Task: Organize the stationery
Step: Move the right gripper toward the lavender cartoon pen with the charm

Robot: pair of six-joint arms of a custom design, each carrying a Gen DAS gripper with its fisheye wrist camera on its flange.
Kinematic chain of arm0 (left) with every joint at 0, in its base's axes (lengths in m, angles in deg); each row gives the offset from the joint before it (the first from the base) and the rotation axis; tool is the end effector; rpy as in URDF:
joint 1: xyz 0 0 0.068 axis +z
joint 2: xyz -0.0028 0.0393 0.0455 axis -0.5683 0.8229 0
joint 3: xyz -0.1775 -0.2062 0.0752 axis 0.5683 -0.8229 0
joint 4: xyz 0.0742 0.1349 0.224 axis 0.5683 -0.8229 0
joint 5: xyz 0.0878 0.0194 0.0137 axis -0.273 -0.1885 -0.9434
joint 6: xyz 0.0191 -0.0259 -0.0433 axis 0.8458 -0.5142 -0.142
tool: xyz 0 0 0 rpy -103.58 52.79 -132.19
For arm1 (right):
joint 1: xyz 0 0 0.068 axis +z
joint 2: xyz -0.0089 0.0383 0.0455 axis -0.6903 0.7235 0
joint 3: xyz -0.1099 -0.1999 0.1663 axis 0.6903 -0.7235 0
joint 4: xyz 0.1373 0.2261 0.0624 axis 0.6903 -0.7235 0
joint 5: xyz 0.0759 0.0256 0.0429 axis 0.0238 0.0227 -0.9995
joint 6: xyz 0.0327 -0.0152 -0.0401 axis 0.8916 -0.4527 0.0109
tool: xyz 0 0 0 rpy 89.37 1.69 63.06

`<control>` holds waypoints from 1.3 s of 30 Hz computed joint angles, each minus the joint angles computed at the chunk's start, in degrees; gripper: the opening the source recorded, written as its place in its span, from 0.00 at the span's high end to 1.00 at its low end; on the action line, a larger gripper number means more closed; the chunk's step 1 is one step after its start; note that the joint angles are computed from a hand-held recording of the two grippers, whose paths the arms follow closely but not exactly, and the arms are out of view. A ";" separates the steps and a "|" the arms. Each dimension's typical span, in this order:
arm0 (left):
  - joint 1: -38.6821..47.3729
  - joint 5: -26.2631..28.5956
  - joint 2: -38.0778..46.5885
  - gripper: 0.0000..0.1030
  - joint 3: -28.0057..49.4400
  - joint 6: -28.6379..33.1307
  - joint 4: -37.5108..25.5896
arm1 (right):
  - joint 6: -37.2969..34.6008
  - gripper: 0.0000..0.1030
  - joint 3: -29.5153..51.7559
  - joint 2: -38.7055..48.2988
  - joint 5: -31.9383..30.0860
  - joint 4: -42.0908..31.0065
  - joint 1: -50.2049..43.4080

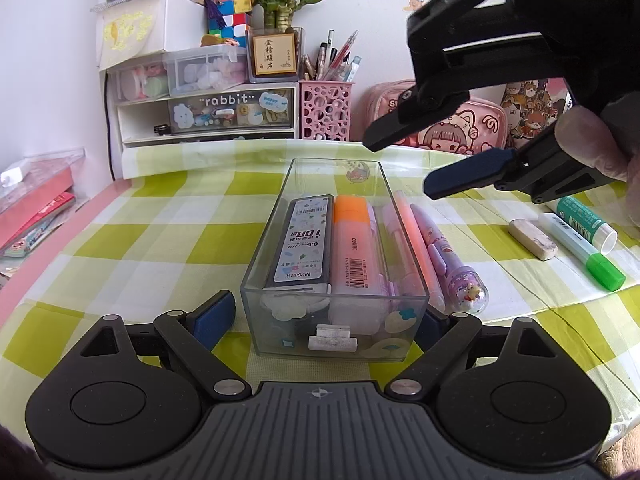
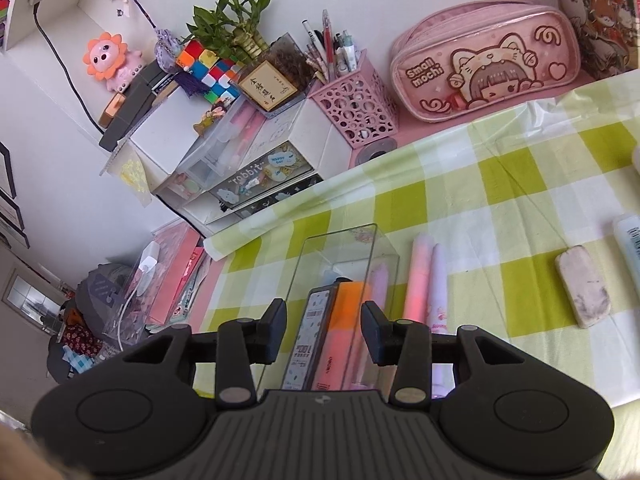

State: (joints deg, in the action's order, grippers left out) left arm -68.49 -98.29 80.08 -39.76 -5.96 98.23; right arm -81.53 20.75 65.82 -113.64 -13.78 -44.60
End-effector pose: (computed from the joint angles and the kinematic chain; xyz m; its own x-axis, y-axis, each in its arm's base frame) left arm 0.2210 -0.1244 0.0869 -0.5434 -0.0553 -0.8376 -0.1220 0.9924 0.0137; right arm 0.3620 0.0184 0.1595 -0.8664 0.0780 -0.4931 -0.2858 0.7324 0.6180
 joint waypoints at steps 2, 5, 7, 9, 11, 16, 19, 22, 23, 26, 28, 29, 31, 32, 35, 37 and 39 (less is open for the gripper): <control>0.14 0.12 0.14 0.16 0.11 0.17 0.17 | -0.39 0.57 -1.42 -0.51 1.79 1.80 -0.59; 0.41 0.33 0.34 0.16 0.34 0.47 0.36 | -2.10 0.55 -3.46 -0.73 5.56 4.25 -1.12; 0.40 0.33 0.31 0.16 0.30 0.42 0.33 | -3.70 0.55 -4.24 -0.30 8.20 5.08 -1.27; 0.38 0.31 0.31 0.16 0.27 0.42 0.36 | -5.17 0.55 -4.94 0.07 10.36 5.95 -1.23; 0.37 0.31 0.29 0.16 0.22 0.42 0.42 | -6.72 0.55 -5.72 0.13 12.38 6.92 -1.05; 0.39 0.32 0.35 0.16 0.24 0.44 0.50 | -10.62 0.55 -8.42 -1.12 17.10 10.20 0.77; 0.33 0.27 0.30 0.16 0.18 0.40 0.47 | -12.91 0.54 -9.71 -1.79 18.99 11.64 1.94; 0.49 0.39 0.36 0.16 0.20 0.53 0.61 | -13.90 0.54 -10.32 -1.77 19.97 12.25 2.62; 0.52 0.42 0.39 0.16 0.20 0.55 0.65 | -13.93 0.54 -10.21 -1.54 19.98 12.07 2.62; 0.51 0.40 0.41 0.16 0.20 0.54 0.67 | -14.11 0.53 -10.18 -1.18 19.68 12.36 2.41; 0.49 0.39 0.38 0.16 0.16 0.52 0.68 | -14.12 0.53 -10.14 -1.05 19.73 12.50 2.37; 0.56 0.44 0.46 0.16 0.27 0.57 0.67 | -14.17 0.53 -10.11 -0.99 19.58 12.52 2.28; 0.49 0.38 0.40 0.16 0.16 0.53 0.71 | -14.13 0.54 -10.06 -0.91 19.25 12.53 2.07; 0.57 0.45 0.48 0.16 0.25 0.60 0.74 | -14.10 0.54 -9.92 -0.77 18.81 12.41 1.80; 0.50 0.40 0.43 0.16 0.15 0.55 0.77 | -13.56 0.53 -9.63 -0.58 19.22 12.42 1.27; 0.52 0.41 0.47 0.16 0.19 0.57 0.79 | -13.13 0.53 -9.43 -0.32 19.83 12.69 0.72; 0.51 0.39 0.46 0.16 0.16 0.55 0.81 | -12.53 0.53 -8.95 0.07 19.58 12.53 -0.17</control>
